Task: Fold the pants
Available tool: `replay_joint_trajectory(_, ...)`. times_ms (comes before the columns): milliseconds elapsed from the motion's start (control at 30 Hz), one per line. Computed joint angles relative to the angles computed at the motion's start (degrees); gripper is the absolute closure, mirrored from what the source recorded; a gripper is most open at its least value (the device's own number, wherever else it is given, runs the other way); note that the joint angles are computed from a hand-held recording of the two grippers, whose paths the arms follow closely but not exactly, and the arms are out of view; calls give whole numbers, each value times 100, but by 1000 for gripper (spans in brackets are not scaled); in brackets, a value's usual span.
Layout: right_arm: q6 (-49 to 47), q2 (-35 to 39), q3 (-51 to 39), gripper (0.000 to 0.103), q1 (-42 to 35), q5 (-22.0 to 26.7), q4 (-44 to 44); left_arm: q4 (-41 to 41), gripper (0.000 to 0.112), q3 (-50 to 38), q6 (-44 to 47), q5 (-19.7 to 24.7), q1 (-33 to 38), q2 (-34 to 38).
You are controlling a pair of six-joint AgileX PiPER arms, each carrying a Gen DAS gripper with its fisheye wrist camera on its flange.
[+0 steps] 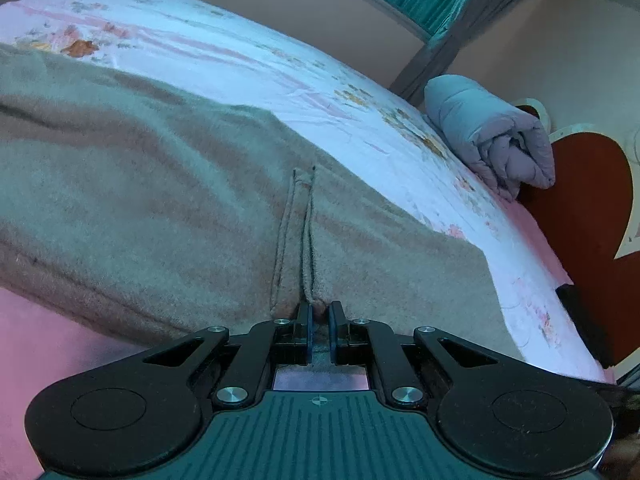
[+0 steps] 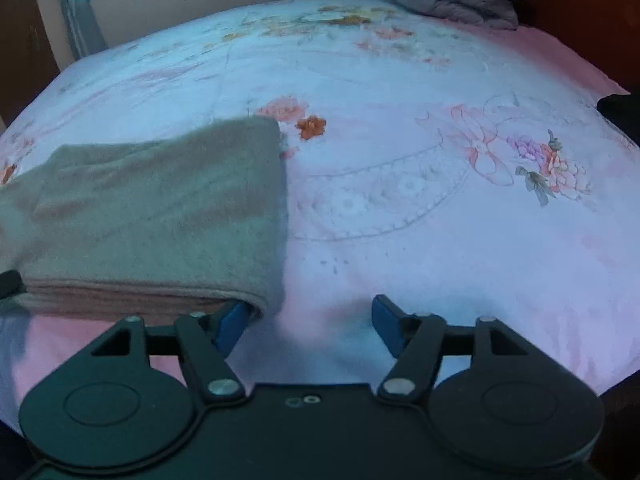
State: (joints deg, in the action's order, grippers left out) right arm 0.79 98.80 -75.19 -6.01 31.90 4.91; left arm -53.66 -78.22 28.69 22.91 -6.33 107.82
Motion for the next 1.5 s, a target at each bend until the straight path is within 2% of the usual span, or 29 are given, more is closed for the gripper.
replay_joint_trajectory(67, -641, -303, 287, 42, -189, -255, 767, 163, 105, 14, -109, -24, -18, -10)
replay_joint_trajectory(133, -1527, -661, 664, 40, -315, -717, 1783, 438, 109, 54, -316, -61, -8, -20)
replay_joint_trajectory(167, -1778, -711, 707, 38, -308, -875, 2044, 276, 109, 112, -179, -37, 51, -24)
replay_joint_trajectory(233, -1629, -616, 671, 31, -174, -1248, 1924, -36, 109, 220, 49, -21, 145, -30)
replay_joint_trajectory(267, -1226, -412, 443, 31, -106, -1127, 1540, -45, 109, 224, 48, -12, 165, -34)
replay_joint_trajectory(333, -365, 379, -360, 34, 78, -265, 436, 0, 109, 207, 26, 17, 181, -21)
replay_joint_trajectory(367, -125, 634, -577, 33, 156, 17, 134, 14, 109, 197, 21, 24, 184, -14)
replay_joint_trajectory(400, -12, 659, -632, 33, 166, 70, 61, -11, 109, 209, 64, 28, 193, -14)
replay_joint_trajectory(533, -726, 32, 198, 35, 67, -957, 928, 133, 109, 241, -140, 171, 309, -201)
replay_joint_trajectory(600, -1349, -259, 546, 34, 92, -1371, 1514, -73, 109, 423, 250, 143, 473, -510)
replay_joint_trajectory(633, -1897, -364, 642, 34, 102, -1445, 2087, -186, 108, 535, 403, 133, 605, -669)
replay_joint_trajectory(700, -2984, -468, 746, 32, 217, -1481, 3202, -645, 95, 660, 701, 351, 1071, -882)
replay_joint_trajectory(767, -3385, -407, 717, 31, 525, -1610, 3602, -754, 42, 752, 775, 360, 1507, -1023)
replay_joint_trajectory(800, -3244, -382, 656, 31, 690, -1579, 3478, -703, 36, 814, 801, 239, 1655, -1092)
replay_joint_trajectory(833, -3074, -322, 575, 31, 889, -1582, 3338, -655, 35, 851, 862, 172, 1845, -1127)
replay_joint_trajectory(933, -2282, -44, 303, 30, 1511, -1706, 2505, -222, 35, 604, 589, 539, 2438, -935)
replay_joint_trajectory(1033, -788, 408, -219, 30, 2105, -1665, 873, 803, 35, 263, -55, 639, 2676, -642)
replay_joint_trajectory(1100, 243, 649, -562, 29, 2423, -1509, -272, 1156, 35, 55, -246, 741, 2759, -433)
replay_joint_trajectory(1200, 1715, 891, -901, 28, 2796, -1233, -1844, 1061, 35, -65, 68, 698, 2829, -213)
replay_joint_trajectory(1367, 2566, 1118, -1156, 27, 2980, -1012, -2636, 811, 31, -86, 499, 539, 2805, -77)
replay_joint_trajectory(1500, 2851, 1145, -1159, 27, 3037, -968, -2896, 645, 30, -278, 660, 610, 2852, 106)
